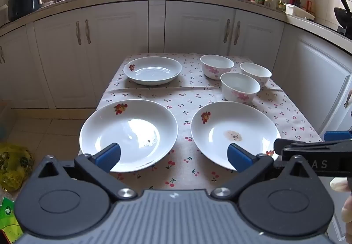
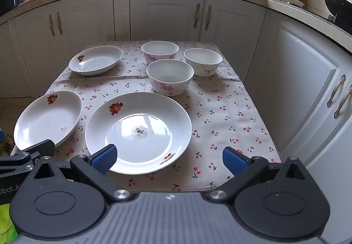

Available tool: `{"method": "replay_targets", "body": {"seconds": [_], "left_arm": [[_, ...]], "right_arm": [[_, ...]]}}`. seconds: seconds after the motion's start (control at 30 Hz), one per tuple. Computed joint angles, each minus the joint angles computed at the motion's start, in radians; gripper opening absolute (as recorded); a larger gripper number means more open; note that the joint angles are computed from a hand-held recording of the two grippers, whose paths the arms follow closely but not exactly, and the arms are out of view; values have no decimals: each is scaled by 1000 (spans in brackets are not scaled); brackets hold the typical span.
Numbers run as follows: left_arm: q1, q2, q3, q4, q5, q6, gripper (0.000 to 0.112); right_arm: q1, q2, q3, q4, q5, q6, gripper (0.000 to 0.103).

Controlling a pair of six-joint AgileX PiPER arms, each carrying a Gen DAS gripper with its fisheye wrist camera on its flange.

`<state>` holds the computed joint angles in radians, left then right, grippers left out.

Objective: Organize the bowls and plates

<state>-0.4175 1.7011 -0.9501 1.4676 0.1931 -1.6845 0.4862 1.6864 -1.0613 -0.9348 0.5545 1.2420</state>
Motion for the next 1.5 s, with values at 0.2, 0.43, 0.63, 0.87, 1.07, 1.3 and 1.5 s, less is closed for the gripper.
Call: {"method": "replay_targets", "body": {"seconds": [0.2,0.43,0.63,0.87,1.07,1.3,1.5], "left_arm": [[21,-3,-3,-21,-20,36,102],[7,-20,5,-23,-1,38,102],[0,-11,1,8,5,2,102],[1,-25,7,0,5,13,102],[-5,-36,11,-16,11,27,102],[-6,-36,11,-23,12,34,102],[-5,-36,11,-18,11,29,102]], "right_arm": [[-5,-2,4,7,-13,3,103],[-3,-4,4,12,-12,-1,103],[-4,-5,3,14,-13,-3,103],[-4,-11,7,14,-11,-3,103],[-3,-12,8,14,-11,-3,103],[-3,-12,8,15,-10,-5,103],[0,-15,7,13,-5,-4,103]]}}
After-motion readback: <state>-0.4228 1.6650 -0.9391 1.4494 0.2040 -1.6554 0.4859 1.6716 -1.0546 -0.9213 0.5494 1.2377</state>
